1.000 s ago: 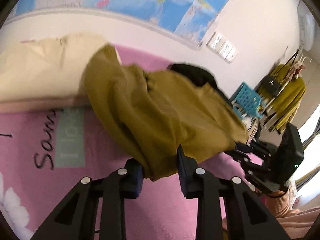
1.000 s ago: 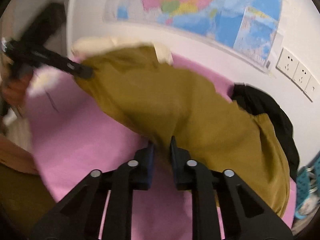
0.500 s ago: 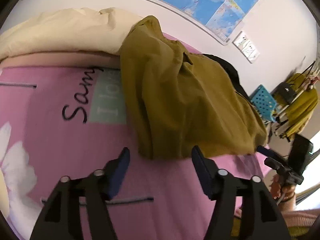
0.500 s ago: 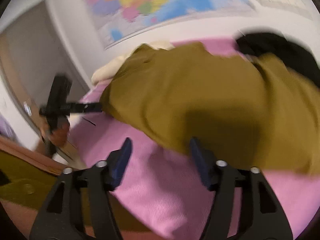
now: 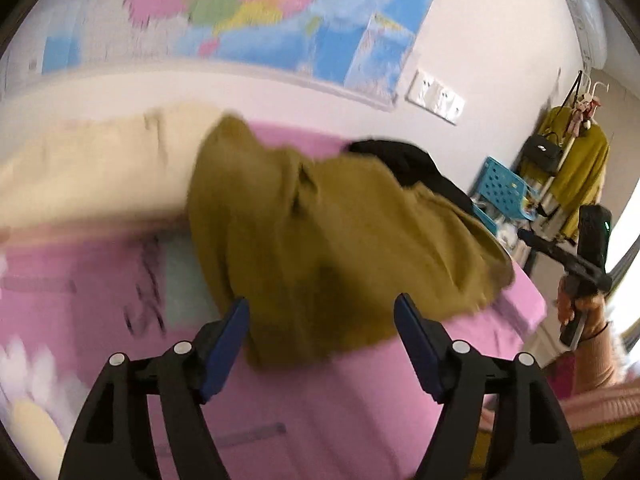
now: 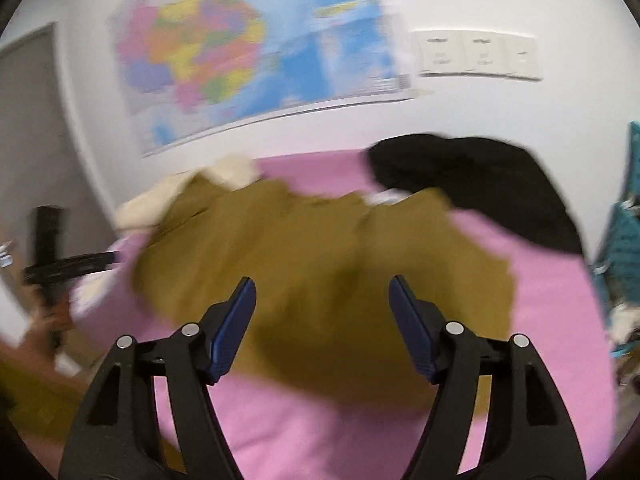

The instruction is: Fold large clothes

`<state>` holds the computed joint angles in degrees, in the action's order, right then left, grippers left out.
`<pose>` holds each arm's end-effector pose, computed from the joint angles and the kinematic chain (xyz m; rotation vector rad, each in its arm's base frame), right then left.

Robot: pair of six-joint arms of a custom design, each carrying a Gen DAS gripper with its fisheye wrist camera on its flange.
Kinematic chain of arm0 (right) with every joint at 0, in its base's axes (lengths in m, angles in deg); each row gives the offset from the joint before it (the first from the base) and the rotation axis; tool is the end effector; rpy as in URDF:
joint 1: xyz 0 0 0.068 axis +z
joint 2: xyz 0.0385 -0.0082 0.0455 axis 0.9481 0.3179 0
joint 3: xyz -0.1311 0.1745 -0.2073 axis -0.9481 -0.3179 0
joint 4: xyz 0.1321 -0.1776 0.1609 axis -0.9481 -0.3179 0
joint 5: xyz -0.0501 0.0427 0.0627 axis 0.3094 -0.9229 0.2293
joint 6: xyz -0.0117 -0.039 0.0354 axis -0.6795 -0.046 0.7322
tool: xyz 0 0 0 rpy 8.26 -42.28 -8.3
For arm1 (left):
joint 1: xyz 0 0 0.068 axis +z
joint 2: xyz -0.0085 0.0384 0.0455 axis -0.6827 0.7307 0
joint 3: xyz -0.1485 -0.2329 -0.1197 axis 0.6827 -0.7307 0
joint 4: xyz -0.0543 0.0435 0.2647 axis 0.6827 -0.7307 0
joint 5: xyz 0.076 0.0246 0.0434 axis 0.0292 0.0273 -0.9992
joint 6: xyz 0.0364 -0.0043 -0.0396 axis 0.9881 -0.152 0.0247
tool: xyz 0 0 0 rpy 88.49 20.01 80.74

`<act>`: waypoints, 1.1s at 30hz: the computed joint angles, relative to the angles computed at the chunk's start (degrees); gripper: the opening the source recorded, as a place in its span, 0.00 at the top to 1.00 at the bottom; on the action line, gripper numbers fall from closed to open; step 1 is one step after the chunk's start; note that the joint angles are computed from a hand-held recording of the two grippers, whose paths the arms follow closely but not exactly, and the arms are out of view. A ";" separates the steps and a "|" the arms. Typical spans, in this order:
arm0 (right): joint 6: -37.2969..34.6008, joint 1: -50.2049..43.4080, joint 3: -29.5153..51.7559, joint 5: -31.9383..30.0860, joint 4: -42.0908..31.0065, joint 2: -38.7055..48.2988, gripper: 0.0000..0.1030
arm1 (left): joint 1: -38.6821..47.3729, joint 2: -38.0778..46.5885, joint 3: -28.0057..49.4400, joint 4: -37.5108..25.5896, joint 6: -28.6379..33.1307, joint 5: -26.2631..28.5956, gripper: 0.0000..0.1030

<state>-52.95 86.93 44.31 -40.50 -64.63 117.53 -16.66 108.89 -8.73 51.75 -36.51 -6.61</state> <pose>0.2285 0.0627 0.1758 -0.1273 2.1796 0.2237 0.2590 0.1003 0.2027 0.3318 2.2979 -0.5770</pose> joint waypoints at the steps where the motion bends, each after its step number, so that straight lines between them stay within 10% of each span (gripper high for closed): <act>1: -0.44 -0.68 3.10 1.78 -0.04 4.22 0.36 | -1.66 0.11 0.48 2.02 -1.83 -1.51 0.30; 6: -2.06 -5.38 19.09 -1.84 -5.03 25.50 0.52 | -12.02 6.48 5.39 6.86 -8.44 -14.25 0.35; 10: -4.42 -5.37 20.80 -1.98 -3.56 30.18 0.97 | -19.65 12.06 8.12 9.15 -11.01 -26.75 0.61; 15: -3.16 -4.69 17.48 5.97 3.50 23.75 0.99 | -21.99 16.24 13.06 10.21 -14.81 -31.32 0.96; 18: -2.63 -4.27 16.11 9.17 8.79 22.67 0.99 | -21.83 18.42 16.36 10.29 -16.62 -30.84 0.96; 24: -3.42 -4.29 25.94 9.38 -3.49 35.84 0.88 | -23.98 20.00 15.95 13.54 -17.49 -33.08 0.75; 28: -1.65 -4.18 18.79 8.56 3.01 29.49 0.55 | -24.65 16.00 10.47 18.50 -16.20 -34.97 0.53; 33: -2.00 -0.28 10.34 5.63 8.65 18.95 0.46 | -25.29 12.86 7.49 20.17 -16.06 -34.16 0.43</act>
<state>-54.95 86.65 54.64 -34.87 -55.98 136.48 -41.95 121.75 -1.25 71.92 -52.58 -40.76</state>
